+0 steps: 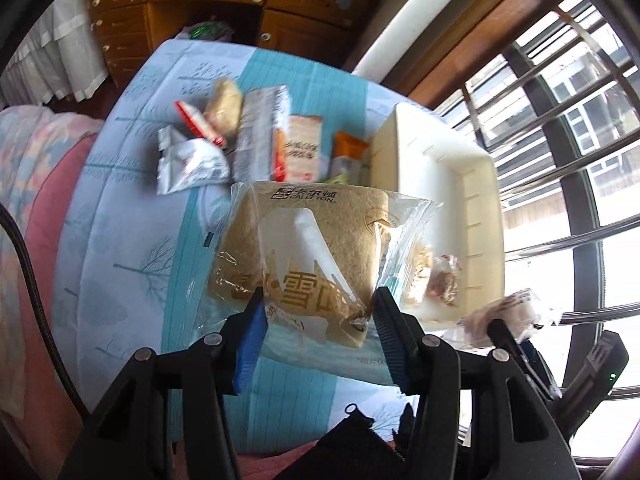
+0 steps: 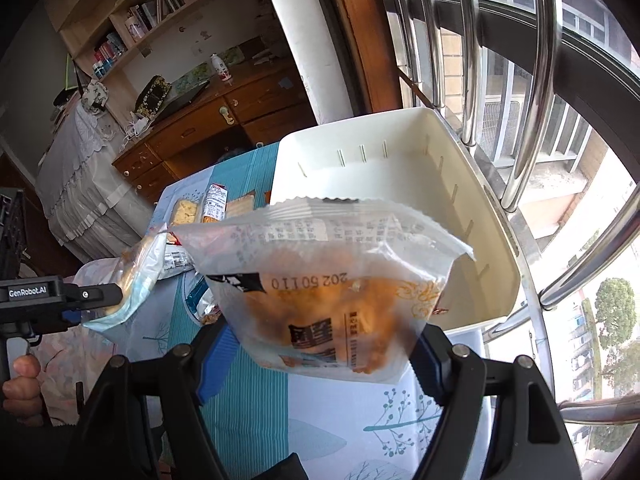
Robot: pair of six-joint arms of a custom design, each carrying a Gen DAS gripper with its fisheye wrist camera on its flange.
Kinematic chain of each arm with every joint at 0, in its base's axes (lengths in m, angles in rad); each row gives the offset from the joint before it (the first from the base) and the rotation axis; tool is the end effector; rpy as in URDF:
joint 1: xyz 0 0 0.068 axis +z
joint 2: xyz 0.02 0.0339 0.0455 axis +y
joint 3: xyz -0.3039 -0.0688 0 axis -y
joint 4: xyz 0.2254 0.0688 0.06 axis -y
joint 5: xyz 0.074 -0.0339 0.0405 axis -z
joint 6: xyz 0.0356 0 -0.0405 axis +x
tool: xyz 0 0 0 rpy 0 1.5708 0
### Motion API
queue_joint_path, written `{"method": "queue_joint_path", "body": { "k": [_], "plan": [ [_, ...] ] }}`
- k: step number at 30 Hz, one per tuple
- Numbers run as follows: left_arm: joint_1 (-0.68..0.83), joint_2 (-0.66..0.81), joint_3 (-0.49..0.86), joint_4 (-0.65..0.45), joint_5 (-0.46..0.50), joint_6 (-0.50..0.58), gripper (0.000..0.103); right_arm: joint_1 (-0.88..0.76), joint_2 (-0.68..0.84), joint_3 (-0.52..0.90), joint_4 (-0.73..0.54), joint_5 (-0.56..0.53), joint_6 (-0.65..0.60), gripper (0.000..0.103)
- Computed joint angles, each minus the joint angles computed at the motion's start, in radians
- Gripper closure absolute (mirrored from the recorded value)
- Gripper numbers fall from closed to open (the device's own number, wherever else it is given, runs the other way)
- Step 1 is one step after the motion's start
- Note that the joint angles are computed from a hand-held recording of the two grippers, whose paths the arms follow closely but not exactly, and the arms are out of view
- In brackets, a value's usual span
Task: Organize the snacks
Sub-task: 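Carry the bread bag and the orange-snack bag over the white tray, then lower both bags into the tray and open both grippers, then withdraw both grippers from the tray toward the remaining snacks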
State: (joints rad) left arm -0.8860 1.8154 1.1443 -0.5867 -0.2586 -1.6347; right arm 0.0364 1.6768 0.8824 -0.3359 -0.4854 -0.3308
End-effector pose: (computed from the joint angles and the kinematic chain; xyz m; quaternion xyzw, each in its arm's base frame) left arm 0.2226 -0.2582 0.2120 -0.3769 0.9043 -0.1083 0.1685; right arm 0.2971 0.0274 0.2015 -0.2246 0.9217 0.2009 0.2442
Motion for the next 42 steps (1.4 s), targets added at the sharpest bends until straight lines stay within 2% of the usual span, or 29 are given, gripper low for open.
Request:
{"method": "queue_joint_path", "body": {
  "k": [8, 14, 24, 25, 26, 28, 31, 42],
  "plan": [
    [0.031, 0.07, 0.068, 0.142, -0.059, 0.144, 0.053, -0.055, 0.065, 0.052, 0.026, 0.014, -0.029, 0.027],
    [0.063, 0.157, 0.147, 0.259, -0.062, 0.289, 0.053, -0.078, 0.124, 0.105, 0.052, 0.04, -0.032, 0.026],
    [0.078, 0.333, 0.372, 0.265, -0.047, 0.47, 0.052, -0.105, 0.173, 0.154, 0.083, 0.053, -0.043, 0.02],
    [0.076, 0.342, 0.39, 0.257, -0.049, 0.485, 0.047, -0.108, 0.181, 0.166, 0.071, 0.05, -0.045, 0.02],
    [0.073, 0.349, 0.404, 0.251, -0.052, 0.493, 0.034, -0.111, 0.188, 0.174, 0.063, 0.043, -0.047, 0.02],
    [0.066, 0.356, 0.423, 0.227, -0.072, 0.486, 0.018, -0.117, 0.195, 0.179, 0.065, 0.029, -0.041, 0.016],
    [0.064, 0.351, 0.418, 0.202, -0.081, 0.467, 0.018, -0.121, 0.179, 0.167, 0.101, 0.005, -0.033, 0.006],
    [0.048, 0.232, 0.247, 0.192, -0.14, 0.37, 0.016, -0.102, 0.156, 0.135, 0.077, -0.016, -0.031, 0.005]
  ]
}}
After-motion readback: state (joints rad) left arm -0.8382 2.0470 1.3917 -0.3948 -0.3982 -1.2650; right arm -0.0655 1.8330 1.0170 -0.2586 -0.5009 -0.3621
